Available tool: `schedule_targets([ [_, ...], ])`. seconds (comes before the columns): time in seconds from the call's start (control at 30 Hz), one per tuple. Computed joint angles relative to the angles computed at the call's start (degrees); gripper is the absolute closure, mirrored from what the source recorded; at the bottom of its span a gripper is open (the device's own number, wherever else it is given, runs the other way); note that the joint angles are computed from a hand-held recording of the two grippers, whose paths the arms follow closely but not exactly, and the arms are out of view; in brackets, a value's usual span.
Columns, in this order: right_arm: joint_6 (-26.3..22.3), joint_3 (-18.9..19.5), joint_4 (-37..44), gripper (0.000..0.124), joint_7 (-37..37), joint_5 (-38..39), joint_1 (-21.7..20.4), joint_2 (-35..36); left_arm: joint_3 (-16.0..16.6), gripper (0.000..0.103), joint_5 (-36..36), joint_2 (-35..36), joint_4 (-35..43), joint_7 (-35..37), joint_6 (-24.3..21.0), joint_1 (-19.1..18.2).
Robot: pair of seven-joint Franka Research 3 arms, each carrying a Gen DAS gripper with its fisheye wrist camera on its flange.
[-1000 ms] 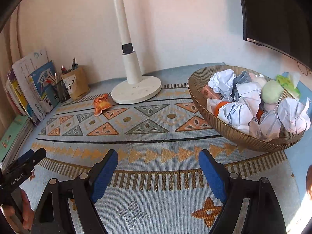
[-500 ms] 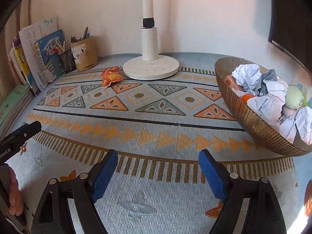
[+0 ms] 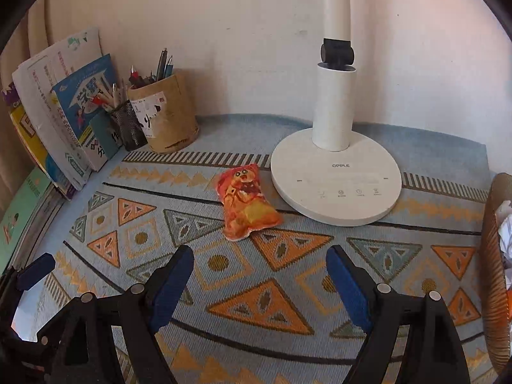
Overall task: Organize objects
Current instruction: 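Move the right tool back over the rug to the orange snack packet, then close the right tool on the orange snack packet and lift it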
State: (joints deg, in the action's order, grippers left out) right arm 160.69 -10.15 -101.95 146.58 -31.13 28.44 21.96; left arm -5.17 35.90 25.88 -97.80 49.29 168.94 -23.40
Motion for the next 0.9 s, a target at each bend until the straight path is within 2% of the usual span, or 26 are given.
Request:
schedule_targets([
  [0.07,0.2,2.5,2.7,0.04,-3.6,5.2,-2.7,2.5,0.5,0.017,-0.7,4.2,5.2,0.4,-0.8,0.2],
  [0.13,-0.5,1.8,4.9,0.04,-4.7,6.8,-2.3,4.5,-1.4,0.017,-4.6,7.4,8.3,1.5,-1.6,2.4],
  [0.17,-1.5,1.5,6.4,0.04,-5.7,7.4,-2.1,5.6,-4.9,0.017,-8.2,8.5,8.8,3.8,-1.7,5.4],
  [0.2,-2.2,1.9,7.7,0.04,-7.3,8.7,-2.6,6.7,-9.0,0.018,-12.9,9.5,10.0,8.0,-4.9,8.5],
  [0.23,-2.4,2.7,9.0,0.04,-9.3,10.6,-3.5,7.8,-12.2,0.018,-16.8,10.1,10.5,11.8,-6.3,11.0],
  [0.27,-2.3,3.6,10.1,0.04,-11.2,12.7,-4.4,8.8,-13.4,0.017,-19.2,9.9,9.4,13.4,-4.6,12.3],
  [0.3,-2.8,4.2,11.5,0.04,-12.8,14.7,-5.0,9.8,-12.6,0.017,-19.5,9.3,8.6,12.3,-3.7,11.9],
  [0.37,-4.4,3.0,14.4,0.04,-13.6,16.0,-4.1,11.6,-9.9,0.017,-19.9,8.3,7.7,11.5,-3.0,9.8],
  [0.4,-3.3,4.2,15.1,0.04,-15.7,17.9,-5.1,12.3,-9.1,0.017,-19.9,8.2,7.6,11.6,-3.0,9.0],
  [0.47,-5.1,2.7,18.1,0.044,-16.6,18.1,-3.6,14.0,-7.7,0.017,-19.3,8.1,7.7,11.8,-3.0,7.5],
  [0.57,-9.6,-1.7,21.4,0.064,-14.1,14.0,0.6,15.9,-4.7,0.017,-16.8,7.6,7.7,10.9,-2.9,4.5],
  [0.6,-9.7,-2.2,21.3,0.075,-13.6,12.9,1.2,15.9,-3.5,0.017,-15.5,7.2,7.3,10.1,-2.5,3.4],
  [0.63,-9.0,-1.9,20.8,0.076,-13.7,12.5,1.1,15.6,-1.8,0.017,-13.6,6.8,7.0,9.0,-2.2,1.8],
  [0.77,-6.4,-2.5,16.6,0.077,-11.4,10.6,1.9,13.1,8.8,0.017,-0.7,5.2,5.7,-1.0,-0.4,-7.0],
  [0.8,-5.9,-2.6,14.8,0.077,-10.6,10.2,2.3,11.9,9.6,0.017,1.7,5.0,5.7,-2.3,-0.5,-7.8],
  [0.9,-4.1,-2.8,7.8,0.077,-7.2,8.5,3.4,7.3,7.7,0.017,4.3,4.6,5.3,-2.9,-0.2,-6.2],
])
